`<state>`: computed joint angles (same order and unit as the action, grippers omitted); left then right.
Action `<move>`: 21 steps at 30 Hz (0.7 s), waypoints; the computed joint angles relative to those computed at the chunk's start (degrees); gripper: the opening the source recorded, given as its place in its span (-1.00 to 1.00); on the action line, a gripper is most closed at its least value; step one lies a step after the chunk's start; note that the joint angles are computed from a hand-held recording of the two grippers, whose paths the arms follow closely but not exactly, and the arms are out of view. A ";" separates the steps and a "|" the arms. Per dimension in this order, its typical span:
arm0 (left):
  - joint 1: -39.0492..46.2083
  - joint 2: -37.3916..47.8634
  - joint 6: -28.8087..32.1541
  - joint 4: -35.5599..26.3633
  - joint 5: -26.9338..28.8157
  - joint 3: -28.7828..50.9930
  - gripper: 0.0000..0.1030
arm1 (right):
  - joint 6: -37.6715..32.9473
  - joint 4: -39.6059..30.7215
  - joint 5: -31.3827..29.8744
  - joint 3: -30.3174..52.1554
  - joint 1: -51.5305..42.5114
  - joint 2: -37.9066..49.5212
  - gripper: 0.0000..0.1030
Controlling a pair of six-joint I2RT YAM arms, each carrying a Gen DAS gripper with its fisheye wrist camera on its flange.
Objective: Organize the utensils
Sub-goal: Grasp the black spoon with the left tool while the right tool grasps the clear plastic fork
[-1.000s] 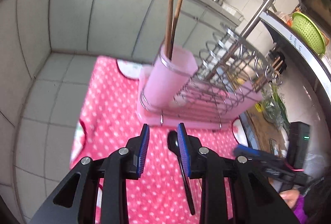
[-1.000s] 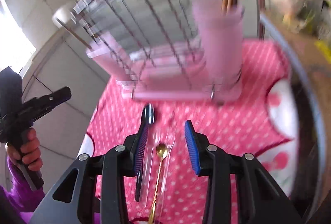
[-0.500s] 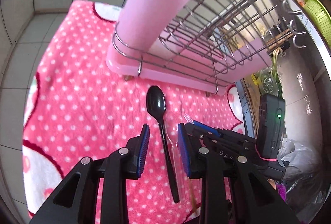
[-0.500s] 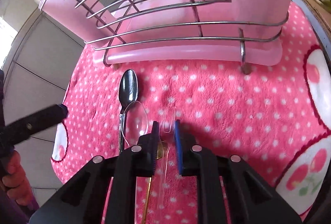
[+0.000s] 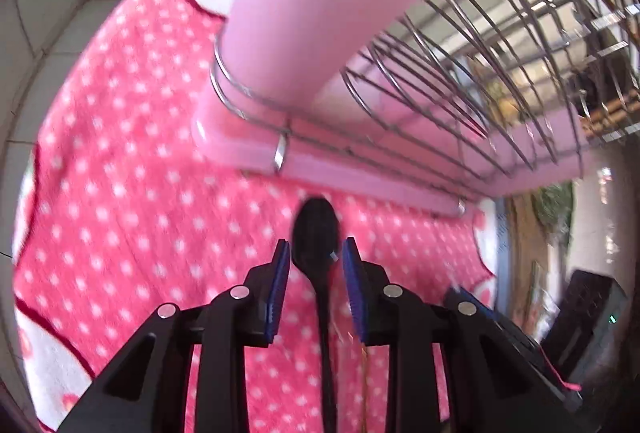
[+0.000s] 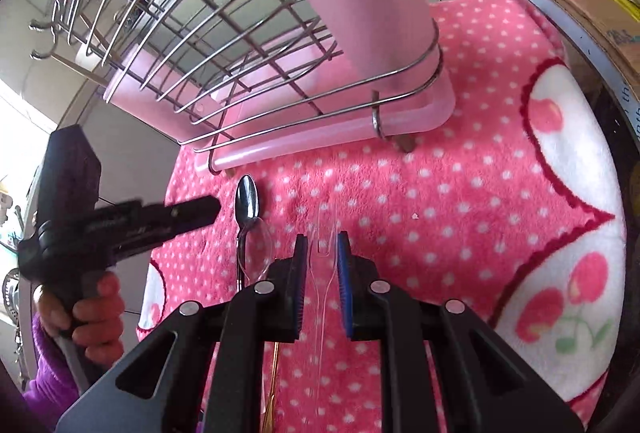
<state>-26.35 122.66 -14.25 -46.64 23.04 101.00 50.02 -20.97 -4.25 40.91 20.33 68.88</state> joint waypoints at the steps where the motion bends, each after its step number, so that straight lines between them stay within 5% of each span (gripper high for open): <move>1: -0.48 0.33 0.60 1.03 -1.40 0.39 -0.47 | -0.83 -1.10 -1.23 -0.63 -1.52 -2.06 -0.71; 11: -5.00 7.61 -0.30 -2.98 -7.28 8.26 -0.46 | 0.45 3.49 -4.39 -3.76 -3.02 -2.89 -0.71; 15: -7.05 7.38 -1.03 -3.25 -10.16 8.64 -0.89 | 1.26 4.43 -4.89 -4.88 -3.59 -3.51 -0.71; 21: -7.09 1.59 -1.20 1.18 -7.86 2.82 -0.98 | 0.44 1.93 -3.97 -6.07 -4.34 -8.22 -0.71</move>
